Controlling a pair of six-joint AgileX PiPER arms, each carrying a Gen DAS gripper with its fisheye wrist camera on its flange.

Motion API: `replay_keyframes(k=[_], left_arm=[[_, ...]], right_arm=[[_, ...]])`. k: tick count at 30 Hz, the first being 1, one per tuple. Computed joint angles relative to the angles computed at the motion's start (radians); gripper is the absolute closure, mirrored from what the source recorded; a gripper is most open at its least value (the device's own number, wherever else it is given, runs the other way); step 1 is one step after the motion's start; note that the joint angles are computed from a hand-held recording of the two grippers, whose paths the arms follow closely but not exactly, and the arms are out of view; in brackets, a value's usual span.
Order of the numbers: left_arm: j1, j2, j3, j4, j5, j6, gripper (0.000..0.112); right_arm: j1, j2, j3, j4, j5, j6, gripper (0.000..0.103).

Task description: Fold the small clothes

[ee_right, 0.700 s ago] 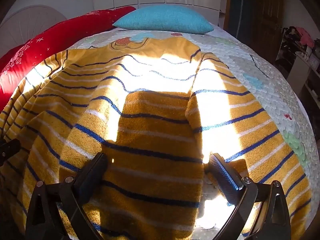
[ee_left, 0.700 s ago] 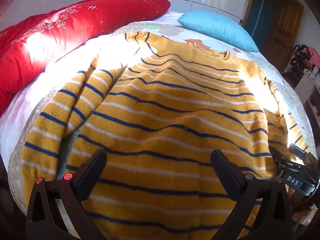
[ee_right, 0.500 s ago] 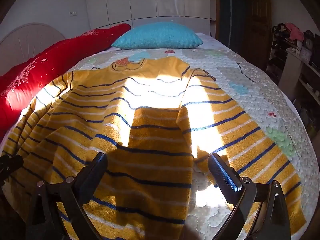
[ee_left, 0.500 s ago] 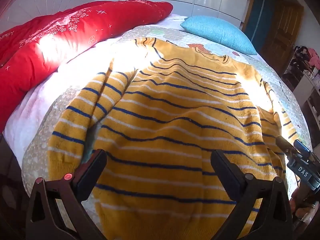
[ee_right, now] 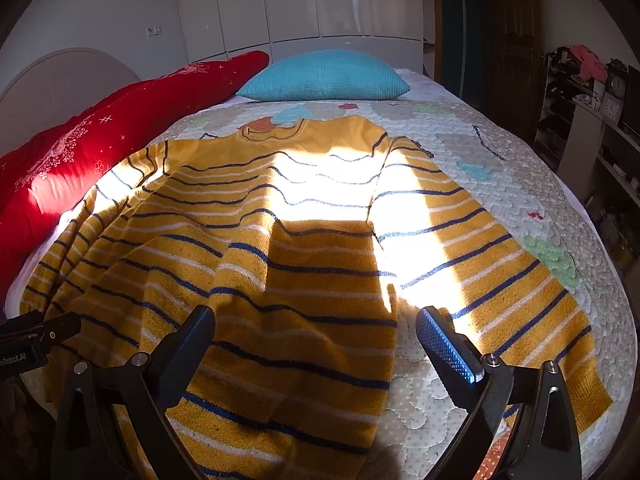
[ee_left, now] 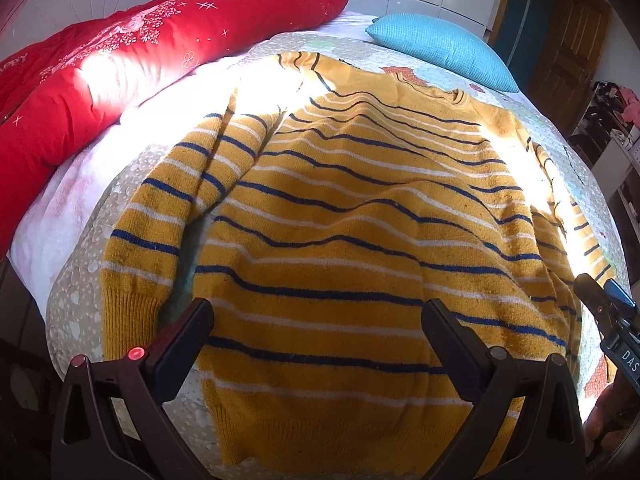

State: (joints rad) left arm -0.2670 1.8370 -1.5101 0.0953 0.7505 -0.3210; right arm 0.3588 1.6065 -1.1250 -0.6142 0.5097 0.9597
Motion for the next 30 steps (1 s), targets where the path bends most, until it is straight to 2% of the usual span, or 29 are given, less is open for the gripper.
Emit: replay_keyframes(k=[6,8,10,11,12,13,18,20,22,26,30], left_arm=[[0.098,0.001,0.041,-0.184,0.028,0.123,0.01],[0.089,-0.016,0.083,-0.157,-0.005,0.121,0.027],[0.065,-0.047,0.127,-0.062,-0.04,0.081,0.07],[0.072,-0.064,0.146,-0.072,-0.05,0.105,0.08],[0.091,-0.078,0.159,-0.122,-0.048,0.149,0.096],[0.115,-0.092,0.171,-0.168,-0.041,0.191,0.099],[0.172,-0.183,0.241,-0.257,-0.037,0.252,0.098],[0.161,-0.228,0.266,-0.234,-0.065,0.247,0.087],[0.149,-0.258,0.277,-0.227,-0.09,0.243,0.061],[0.123,-0.26,0.257,-0.247,-0.115,0.264,0.054],[0.082,-0.235,0.218,-0.204,-0.081,0.234,0.051]], right_arm=[[-0.026,-0.034,0.054,0.06,-0.021,-0.026,0.001],[-0.032,-0.048,0.079,0.062,-0.027,-0.016,0.001],[-0.043,-0.061,0.099,0.067,-0.034,-0.011,0.001],[-0.05,-0.069,0.108,0.076,-0.036,-0.013,0.001],[-0.059,-0.079,0.118,0.09,-0.037,-0.021,0.001],[-0.067,-0.091,0.127,0.101,-0.037,-0.027,0.001],[-0.138,-0.208,0.209,0.085,-0.019,-0.009,0.001],[-0.179,-0.266,0.246,0.059,0.003,0.015,0.001],[-0.222,-0.321,0.282,0.018,0.028,0.049,0.001],[-0.312,-0.376,0.329,-0.022,0.074,0.067,0.001],[-0.425,-0.386,0.372,0.04,0.032,0.005,0.001]])
